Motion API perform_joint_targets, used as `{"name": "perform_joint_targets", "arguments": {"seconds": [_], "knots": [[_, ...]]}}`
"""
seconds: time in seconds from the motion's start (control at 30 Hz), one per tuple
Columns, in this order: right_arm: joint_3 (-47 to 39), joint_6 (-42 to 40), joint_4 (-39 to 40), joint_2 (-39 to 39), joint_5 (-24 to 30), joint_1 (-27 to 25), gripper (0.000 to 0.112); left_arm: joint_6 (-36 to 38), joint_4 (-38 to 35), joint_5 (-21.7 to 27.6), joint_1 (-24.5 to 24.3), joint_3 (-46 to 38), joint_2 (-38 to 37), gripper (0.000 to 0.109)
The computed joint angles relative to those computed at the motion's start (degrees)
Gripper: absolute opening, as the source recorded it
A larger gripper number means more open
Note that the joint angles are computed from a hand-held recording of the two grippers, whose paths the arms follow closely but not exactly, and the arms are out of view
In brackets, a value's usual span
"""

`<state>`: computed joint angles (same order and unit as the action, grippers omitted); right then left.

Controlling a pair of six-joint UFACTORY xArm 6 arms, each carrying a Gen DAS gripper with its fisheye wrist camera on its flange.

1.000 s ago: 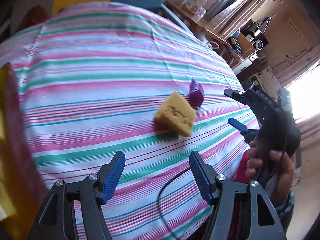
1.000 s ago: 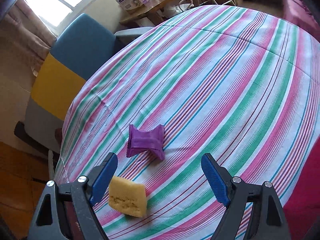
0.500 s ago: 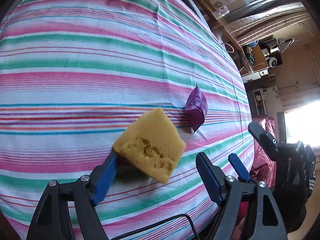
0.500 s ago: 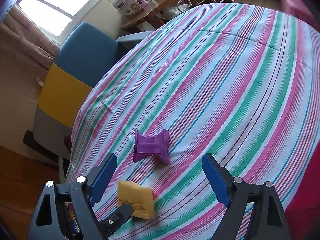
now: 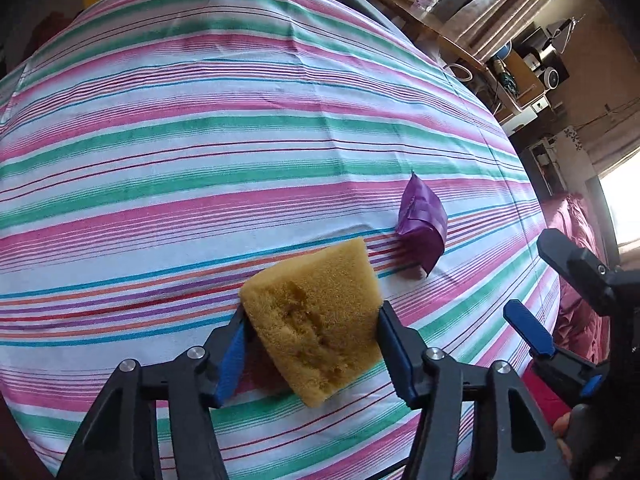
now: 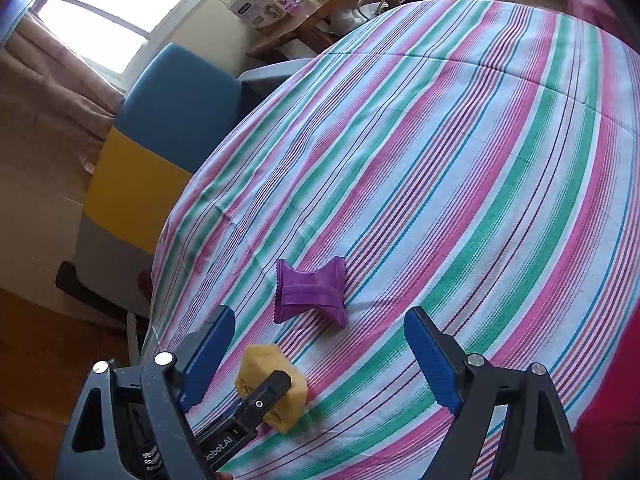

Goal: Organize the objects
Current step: 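Grasp the yellow sponge with the left tool and lift it, then carry the sponge toward the tray while right tool grasps the purple candy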

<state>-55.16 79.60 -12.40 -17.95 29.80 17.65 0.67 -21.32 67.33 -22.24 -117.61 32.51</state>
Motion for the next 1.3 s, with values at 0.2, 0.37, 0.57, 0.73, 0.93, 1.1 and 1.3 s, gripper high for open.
{"name": "perform_joint_targets", "arguments": {"seconds": [0.2,0.37,0.57,0.73,0.93,1.1,1.3], "knots": [[-1.0,-5.5,4.8,1.3,1.1,0.4,0.088,7.1,0.2,-7.6,1.6,14.5,-10.1,0.060],[-2.7,-7.7,5.6,2.8,3.8,1.0,0.088,13.6,-1.0,-12.3,3.4,26.3,-20.0,0.060],[-2.6,-8.7,8.2,3.2,4.6,1.1,0.084,19.1,-4.9,-13.5,6.7,35.8,-28.8,0.060],[-6.3,-11.1,8.8,5.4,7.9,1.2,0.079,22.7,-7.9,-12.7,9.1,40.6,-33.7,0.060],[-24.2,-29.4,2.5,16.3,26.1,3.7,0.078,25.8,-10.9,-11.3,11.7,42.6,-36.9,0.060],[-31.0,-40.4,-4.9,22.0,35.3,4.7,0.075,26.7,-12.7,-10.8,12.9,42.6,-37.8,0.060],[-33.1,-46.0,-3.3,25.1,33.8,2.8,0.075,26.5,-13.3,-10.1,13.7,42.6,-37.9,0.060]]}}
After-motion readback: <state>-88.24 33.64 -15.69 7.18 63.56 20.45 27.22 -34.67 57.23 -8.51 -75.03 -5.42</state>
